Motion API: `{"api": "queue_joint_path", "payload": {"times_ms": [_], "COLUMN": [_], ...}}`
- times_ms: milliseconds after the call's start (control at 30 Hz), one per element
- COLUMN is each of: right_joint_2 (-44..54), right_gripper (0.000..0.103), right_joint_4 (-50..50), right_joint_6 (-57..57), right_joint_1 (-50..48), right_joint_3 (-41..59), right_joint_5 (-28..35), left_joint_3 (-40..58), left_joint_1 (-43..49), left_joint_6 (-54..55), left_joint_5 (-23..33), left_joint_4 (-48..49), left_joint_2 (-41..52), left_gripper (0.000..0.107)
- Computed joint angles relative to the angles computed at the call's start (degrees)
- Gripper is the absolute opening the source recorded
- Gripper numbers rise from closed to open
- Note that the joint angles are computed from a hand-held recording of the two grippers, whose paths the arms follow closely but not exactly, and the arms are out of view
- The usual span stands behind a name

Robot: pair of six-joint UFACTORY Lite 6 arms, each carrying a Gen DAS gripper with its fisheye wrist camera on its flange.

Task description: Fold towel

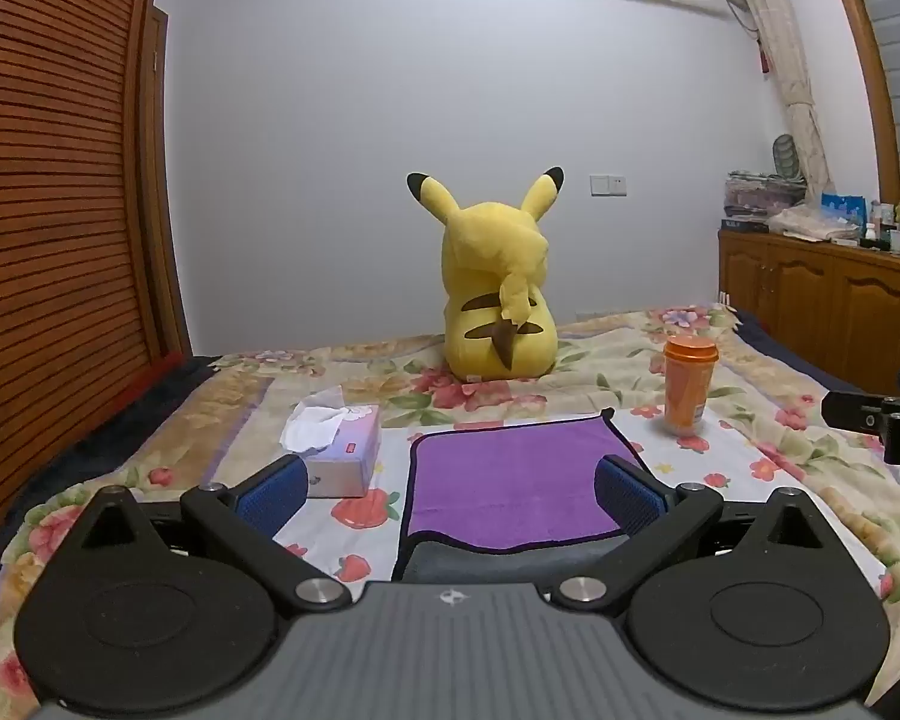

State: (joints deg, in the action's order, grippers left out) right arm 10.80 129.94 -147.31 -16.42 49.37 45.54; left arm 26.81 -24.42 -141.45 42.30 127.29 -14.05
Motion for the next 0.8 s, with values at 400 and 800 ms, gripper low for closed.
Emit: {"api": "queue_joint_path", "payload": {"times_ms": [400,800], "right_joint_2": [0.80,1.23], "right_gripper": [0.103,0.103], "right_joint_4": [-0.41,-0.77], "right_joint_6": [-0.14,-0.19], "right_joint_1": [-0.78,-1.40], "right_joint_3": [0.41,0.54], "right_joint_5": [0.78,1.31], "left_joint_3": [0.08,0.07], "left_joint_1": [0.14,0.07], "left_joint_6": [-0.12,0.05], "left_joint_5": [0.35,0.51], "left_joint_4": [0.29,0.20], "left_joint_2": [0.27,0.29], "left_gripper": [0.103,0.103]}}
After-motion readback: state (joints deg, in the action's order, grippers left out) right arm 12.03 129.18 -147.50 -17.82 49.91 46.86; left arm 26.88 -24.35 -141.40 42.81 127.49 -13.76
